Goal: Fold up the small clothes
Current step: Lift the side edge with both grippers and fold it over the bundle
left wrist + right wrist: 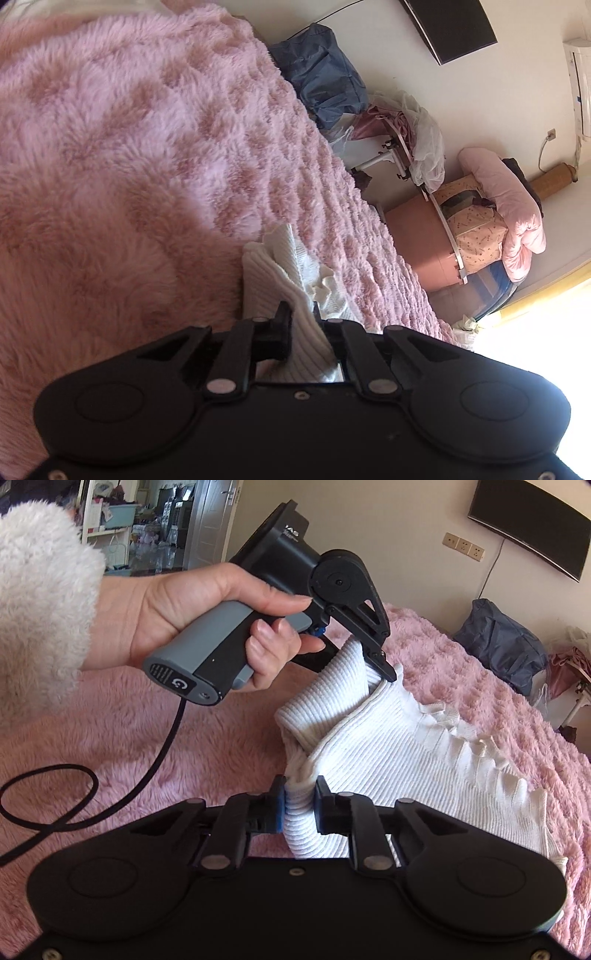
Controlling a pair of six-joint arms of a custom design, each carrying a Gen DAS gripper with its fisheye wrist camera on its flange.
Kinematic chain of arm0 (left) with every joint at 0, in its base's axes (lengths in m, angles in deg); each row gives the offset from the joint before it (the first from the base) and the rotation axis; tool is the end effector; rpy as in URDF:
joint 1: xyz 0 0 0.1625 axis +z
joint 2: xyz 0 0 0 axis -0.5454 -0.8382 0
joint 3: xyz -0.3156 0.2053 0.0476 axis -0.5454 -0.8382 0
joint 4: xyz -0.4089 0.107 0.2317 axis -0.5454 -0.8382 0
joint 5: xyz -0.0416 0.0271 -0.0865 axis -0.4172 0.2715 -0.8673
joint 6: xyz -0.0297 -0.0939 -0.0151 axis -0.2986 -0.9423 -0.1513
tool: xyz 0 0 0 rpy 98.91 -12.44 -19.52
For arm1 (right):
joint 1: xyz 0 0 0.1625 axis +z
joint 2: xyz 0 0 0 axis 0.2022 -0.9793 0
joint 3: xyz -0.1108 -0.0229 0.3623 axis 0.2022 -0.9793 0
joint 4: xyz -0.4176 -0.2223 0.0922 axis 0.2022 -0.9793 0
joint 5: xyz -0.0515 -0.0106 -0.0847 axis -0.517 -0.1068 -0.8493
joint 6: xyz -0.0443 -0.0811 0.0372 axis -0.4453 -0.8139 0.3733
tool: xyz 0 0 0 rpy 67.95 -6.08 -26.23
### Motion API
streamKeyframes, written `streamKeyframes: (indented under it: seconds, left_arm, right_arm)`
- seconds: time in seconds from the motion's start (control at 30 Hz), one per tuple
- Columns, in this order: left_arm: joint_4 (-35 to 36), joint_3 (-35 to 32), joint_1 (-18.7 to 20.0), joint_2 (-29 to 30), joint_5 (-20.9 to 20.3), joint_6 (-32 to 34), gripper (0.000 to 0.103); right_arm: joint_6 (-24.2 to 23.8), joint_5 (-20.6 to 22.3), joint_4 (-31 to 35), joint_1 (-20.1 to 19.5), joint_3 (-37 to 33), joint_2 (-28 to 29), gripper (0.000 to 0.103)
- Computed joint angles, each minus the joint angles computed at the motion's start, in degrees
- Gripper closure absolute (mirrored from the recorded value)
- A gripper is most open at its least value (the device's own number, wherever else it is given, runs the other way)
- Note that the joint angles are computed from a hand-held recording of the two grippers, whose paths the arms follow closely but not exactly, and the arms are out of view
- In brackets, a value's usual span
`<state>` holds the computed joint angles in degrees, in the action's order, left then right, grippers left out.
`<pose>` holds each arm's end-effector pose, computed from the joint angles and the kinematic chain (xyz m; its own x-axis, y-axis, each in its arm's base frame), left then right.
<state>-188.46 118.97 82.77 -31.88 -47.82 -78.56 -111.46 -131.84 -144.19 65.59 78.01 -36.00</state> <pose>-0.3072 -0.6325 0.0105 -0.9874 -0.0455 0.1514 -0.1409 0.6868 -0.7130 0.0430 -0.4387 0.2846 -0.3072 -0.6648 0.6810 -0.9465 0.2881 -0.1458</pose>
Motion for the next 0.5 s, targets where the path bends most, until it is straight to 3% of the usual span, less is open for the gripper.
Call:
streamKeyframes:
  seconds: [0.07, 0.27, 0.5]
  left_arm:
    - [1.1, -2.2, -1.0, 1.3, 1.2, 0.8, 0.099]
    - [4.1, -10.0, -2.4, 6.3, -1.8, 2.0, 0.099]
    - [12.2, -22.7, -3.5, 14.9, -4.2, 3.0, 0.099]
  right_arm:
    - [1.4, 1.3, 0.7, -0.7, -0.4, -1.3, 0.088]
    - [4.1, 5.5, 1.5, -4.0, -1.5, -4.6, 0.089]
    - [7.2, 9.1, 3.3, -8.7, -4.0, -6.2, 0.09]
